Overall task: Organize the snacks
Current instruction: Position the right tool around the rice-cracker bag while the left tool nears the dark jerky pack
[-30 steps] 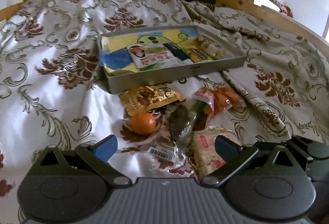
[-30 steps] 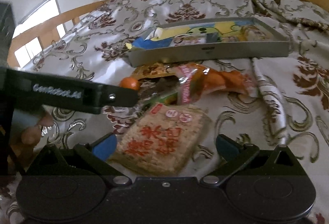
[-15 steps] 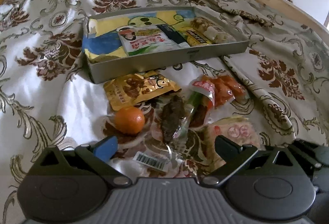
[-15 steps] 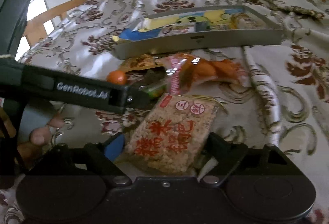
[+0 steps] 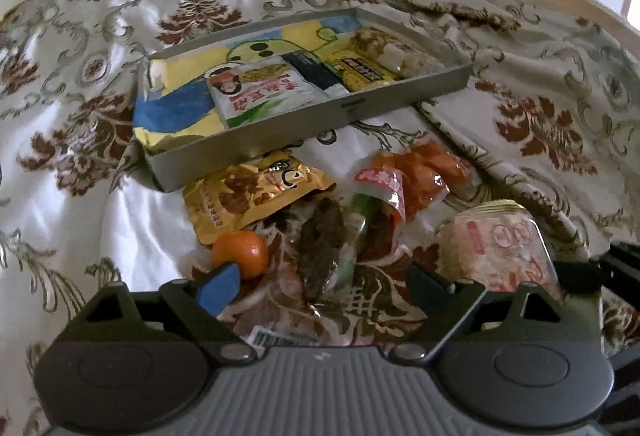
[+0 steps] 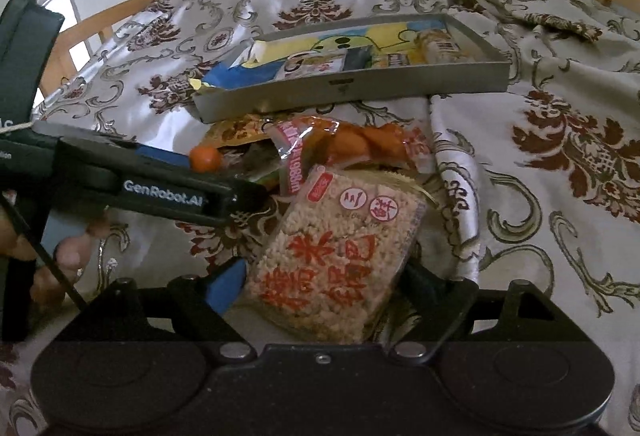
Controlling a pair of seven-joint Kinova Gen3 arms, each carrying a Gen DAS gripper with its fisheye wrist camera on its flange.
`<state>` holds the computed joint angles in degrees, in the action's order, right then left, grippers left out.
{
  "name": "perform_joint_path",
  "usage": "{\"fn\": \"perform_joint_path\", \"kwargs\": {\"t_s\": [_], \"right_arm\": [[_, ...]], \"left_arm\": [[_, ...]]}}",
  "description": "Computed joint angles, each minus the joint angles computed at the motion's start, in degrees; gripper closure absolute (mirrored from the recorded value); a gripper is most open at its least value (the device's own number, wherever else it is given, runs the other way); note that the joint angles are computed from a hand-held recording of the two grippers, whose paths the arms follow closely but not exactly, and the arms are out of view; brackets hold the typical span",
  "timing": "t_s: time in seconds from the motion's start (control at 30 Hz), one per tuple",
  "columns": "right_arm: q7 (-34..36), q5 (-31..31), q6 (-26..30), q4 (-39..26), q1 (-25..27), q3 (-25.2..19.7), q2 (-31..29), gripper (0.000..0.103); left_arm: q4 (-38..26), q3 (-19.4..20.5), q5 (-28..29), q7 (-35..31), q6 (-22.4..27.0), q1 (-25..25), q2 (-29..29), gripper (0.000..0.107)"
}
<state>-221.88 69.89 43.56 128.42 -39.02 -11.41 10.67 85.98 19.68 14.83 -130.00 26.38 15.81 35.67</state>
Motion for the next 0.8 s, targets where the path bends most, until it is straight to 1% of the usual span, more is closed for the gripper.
{"fn": "perform_joint_path", "kwargs": {"t_s": [0.1,0.13,0.2,0.27,0.33,0.4,0.43,0.47,0.5,0.57,0.7,0.8], "right_arm": [[-2.02,2.75,-2.03,0.53,0.91,0.59,0.30,0.017],[-2.35,3.47,-2.38,0.53,1.15,0.68,0.49,0.017],[-2.89,4.57,-2.63,0.49,1.43,0.71,0.95,0.016],[-2.86,4.59,-2.73,0.53,1.57,0.57,1.02,0.017],[-2.41,3.93,-2.88,0.54,1.67,0.42,0.67,0.017],[-2.72,3.66,-3.25,0.64,1.82,0.42,0.39,0.017],[-2.56,3.46,-3.24,0.54,1.83,0.40,0.50,0.017],[-1.65,2.87,-3.10,0.22,1.83,0.36,0.76,0.017],[-1.36,2.77,-2.79,0.06,1.62,0.36,0.99,0.017],[-1.62,3.02,-2.39,0.08,1.25,0.44,1.08,0.017],[-5.46,5.94,-3.08,1.20,1.46,0.72,0.91,0.017],[-7.73,8.10,-3.56,1.72,2.12,0.64,1.21,0.017]], "left_arm": [[-1.52,-1.64,-2.68,-0.64,1.33,1.97,0.39,0.015],[-1.81,-1.61,-3.04,-1.04,1.60,2.05,0.50,0.015],[-2.27,-0.72,-2.70,-2.18,2.53,1.28,0.73,0.016],[-1.74,0.71,-1.37,-3.64,2.90,-0.26,0.40,0.024],[-1.35,2.77,0.27,-6.55,4.47,-2.37,0.20,0.028],[-0.35,4.09,2.06,-9.68,4.84,-3.68,-0.09,0.028],[-0.26,3.75,1.93,-10.49,4.97,-3.19,-0.17,0.028],[-0.22,2.61,1.57,-10.36,4.41,-1.96,-0.29,0.028],[-0.62,0.51,1.06,-9.31,3.95,0.05,-0.31,0.028],[-2.54,-1.90,0.06,-6.03,4.78,2.27,0.45,0.028],[-8.22,-2.52,1.36,-1.79,9.69,1.84,3.38,0.028],[-14.02,-4.21,0.90,1.36,15.81,2.53,6.32,0.028]]}}
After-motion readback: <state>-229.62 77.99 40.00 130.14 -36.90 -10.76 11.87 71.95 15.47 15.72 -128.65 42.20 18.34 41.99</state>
